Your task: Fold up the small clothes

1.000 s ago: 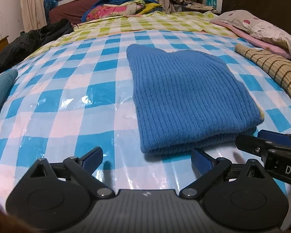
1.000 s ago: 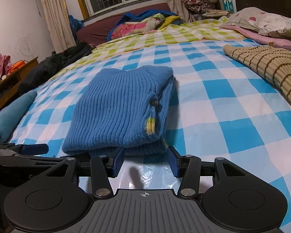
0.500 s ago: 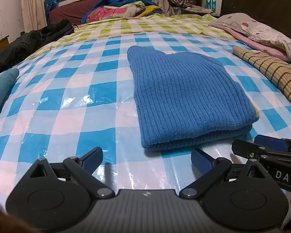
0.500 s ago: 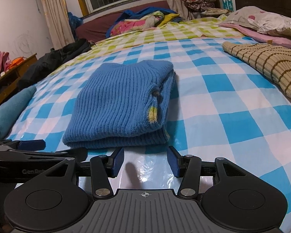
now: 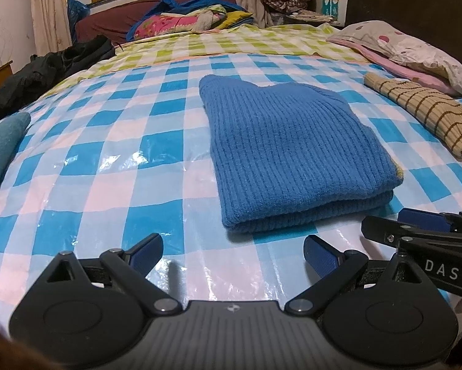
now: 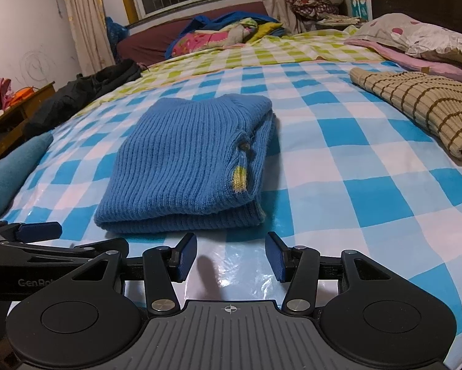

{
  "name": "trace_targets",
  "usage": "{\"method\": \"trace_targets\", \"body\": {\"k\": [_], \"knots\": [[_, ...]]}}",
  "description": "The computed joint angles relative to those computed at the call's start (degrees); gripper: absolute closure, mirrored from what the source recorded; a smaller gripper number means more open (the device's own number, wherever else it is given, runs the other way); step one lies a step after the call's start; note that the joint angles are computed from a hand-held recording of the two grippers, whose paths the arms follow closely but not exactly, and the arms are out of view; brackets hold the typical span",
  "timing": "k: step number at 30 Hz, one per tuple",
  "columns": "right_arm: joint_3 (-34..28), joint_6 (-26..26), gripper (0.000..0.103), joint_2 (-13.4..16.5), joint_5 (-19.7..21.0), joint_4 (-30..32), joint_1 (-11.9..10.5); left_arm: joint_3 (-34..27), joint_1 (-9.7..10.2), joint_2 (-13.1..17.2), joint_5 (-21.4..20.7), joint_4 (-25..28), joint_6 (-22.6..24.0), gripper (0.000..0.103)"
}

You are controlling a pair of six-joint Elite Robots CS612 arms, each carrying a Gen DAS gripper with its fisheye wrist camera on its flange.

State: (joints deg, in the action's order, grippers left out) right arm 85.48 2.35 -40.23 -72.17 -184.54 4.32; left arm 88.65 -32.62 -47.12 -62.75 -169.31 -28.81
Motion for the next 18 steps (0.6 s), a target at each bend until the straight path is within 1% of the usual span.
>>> {"method": "trace_targets", "body": {"k": [18], "knots": [[0.1, -0.4, 0.054, -0.1, -0.6, 0.1, 0.1, 0.2, -0.11, -0.1, 0.1, -0.1, 0.2, 0.000]]}}
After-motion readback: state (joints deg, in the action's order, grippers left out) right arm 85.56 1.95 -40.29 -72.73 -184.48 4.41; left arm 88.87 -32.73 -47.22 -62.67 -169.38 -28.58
